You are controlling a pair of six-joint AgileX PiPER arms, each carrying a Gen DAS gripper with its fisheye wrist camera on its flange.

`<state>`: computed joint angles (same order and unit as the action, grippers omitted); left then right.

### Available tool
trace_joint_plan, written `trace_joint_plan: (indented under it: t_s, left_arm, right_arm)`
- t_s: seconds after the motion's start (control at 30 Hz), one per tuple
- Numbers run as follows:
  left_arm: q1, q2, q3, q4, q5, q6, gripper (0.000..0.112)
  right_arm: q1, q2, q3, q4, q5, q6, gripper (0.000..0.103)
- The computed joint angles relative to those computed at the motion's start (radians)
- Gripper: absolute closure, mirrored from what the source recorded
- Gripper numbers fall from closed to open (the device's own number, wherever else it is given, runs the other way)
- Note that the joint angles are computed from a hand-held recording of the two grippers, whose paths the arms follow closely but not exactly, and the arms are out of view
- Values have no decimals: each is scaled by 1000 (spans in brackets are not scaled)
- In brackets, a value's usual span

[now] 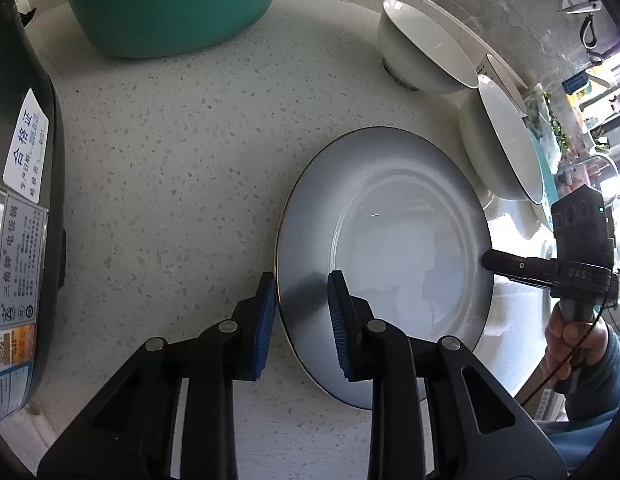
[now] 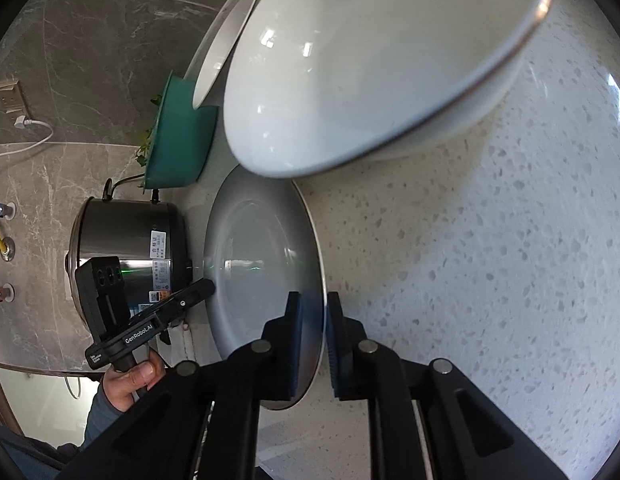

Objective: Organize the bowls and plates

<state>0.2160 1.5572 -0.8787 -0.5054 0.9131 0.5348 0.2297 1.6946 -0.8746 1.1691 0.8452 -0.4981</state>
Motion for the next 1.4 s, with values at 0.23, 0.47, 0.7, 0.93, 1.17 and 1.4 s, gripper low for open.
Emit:
trace_joint_plan:
  t_s: [0.23, 0.47, 0.7, 0.93, 1.17, 1.4]
  left_arm:
    - [-14, -48, 49, -3, -4, -6, 89]
    - [-68, -142, 90, 6, 23, -69, 89]
    - [-238, -297, 112, 56, 54, -256, 89]
    - [-586, -366, 125, 145, -14, -606, 89]
    - [-851, -307, 147, 240, -168, -887, 89]
    - [-918, -238, 163, 257, -252, -942, 88]
  right_arm:
    - [15, -38, 19, -29, -12, 54, 89]
    - [14, -128, 60, -76, -6, 114, 89]
    - [-55, -288, 144, -131, 49, 149, 89]
    - [-261, -444, 243, -200, 177, 96, 89]
    - [-447, -464, 303, -246, 247, -33, 88]
    - [-523, -425, 320, -270, 260, -131, 88]
